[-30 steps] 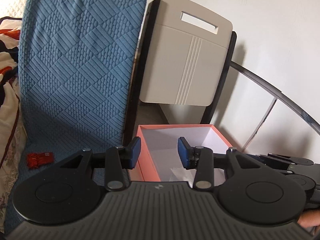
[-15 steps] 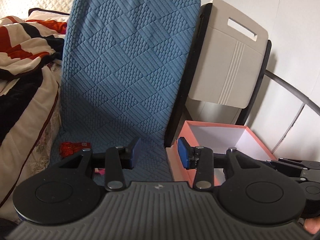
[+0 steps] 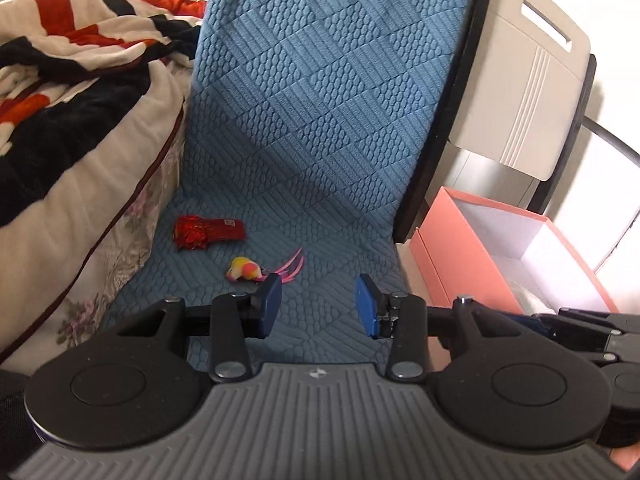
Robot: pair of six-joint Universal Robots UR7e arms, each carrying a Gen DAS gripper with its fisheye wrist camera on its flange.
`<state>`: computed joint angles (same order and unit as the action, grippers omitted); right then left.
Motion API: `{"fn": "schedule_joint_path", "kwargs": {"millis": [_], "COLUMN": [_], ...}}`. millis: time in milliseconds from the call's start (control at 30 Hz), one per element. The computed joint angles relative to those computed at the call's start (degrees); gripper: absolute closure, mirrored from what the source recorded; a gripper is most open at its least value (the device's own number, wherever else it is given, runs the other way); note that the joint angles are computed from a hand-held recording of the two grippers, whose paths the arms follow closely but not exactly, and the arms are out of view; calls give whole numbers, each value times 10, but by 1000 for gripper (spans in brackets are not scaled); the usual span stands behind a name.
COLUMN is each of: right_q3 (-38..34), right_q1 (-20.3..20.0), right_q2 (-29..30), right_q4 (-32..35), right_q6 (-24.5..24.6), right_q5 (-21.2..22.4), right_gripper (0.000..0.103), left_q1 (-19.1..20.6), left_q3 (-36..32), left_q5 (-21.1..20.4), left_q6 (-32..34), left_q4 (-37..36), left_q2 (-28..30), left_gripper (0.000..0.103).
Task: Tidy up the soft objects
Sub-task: 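Withdraw both open tools from the box back over the seat cushion, then lower left tool to the red candy packet while right tool approaches the yellow chick toy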
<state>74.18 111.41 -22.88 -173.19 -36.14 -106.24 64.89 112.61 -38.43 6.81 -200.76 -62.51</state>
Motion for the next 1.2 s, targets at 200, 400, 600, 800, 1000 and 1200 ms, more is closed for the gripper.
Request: {"fn": "schedule_joint_path", "kwargs": {"millis": [200,400,600,800,1000,1200], "right_q3": [13,19,8,-41,-86,-137], "right_q1": [2,2,5,-4,-7,-5], "right_q2": [8,8,21,42,63,96], "right_q4": [-15,-17,-23,29,74,104], "right_q6": [-10,12,4,37,33,-5], "right_q5": [4,22,36,52,65,65], "right_gripper": [66,66,66,66,66,66], "left_q1": [9,15,21,37,55,78], "left_q3": [10,12,-7,-55,-91,-133], "left_q5": [-9,-17,-12,4,-7,-20], "left_q6": [-14,-5,-8,-34,-37,-54], "left_q4": [-6,-15,-1,31,41,86], "left_q2": [-5,-4,1,22,43,54], "left_gripper": [56,56,56,56,56,56]}}
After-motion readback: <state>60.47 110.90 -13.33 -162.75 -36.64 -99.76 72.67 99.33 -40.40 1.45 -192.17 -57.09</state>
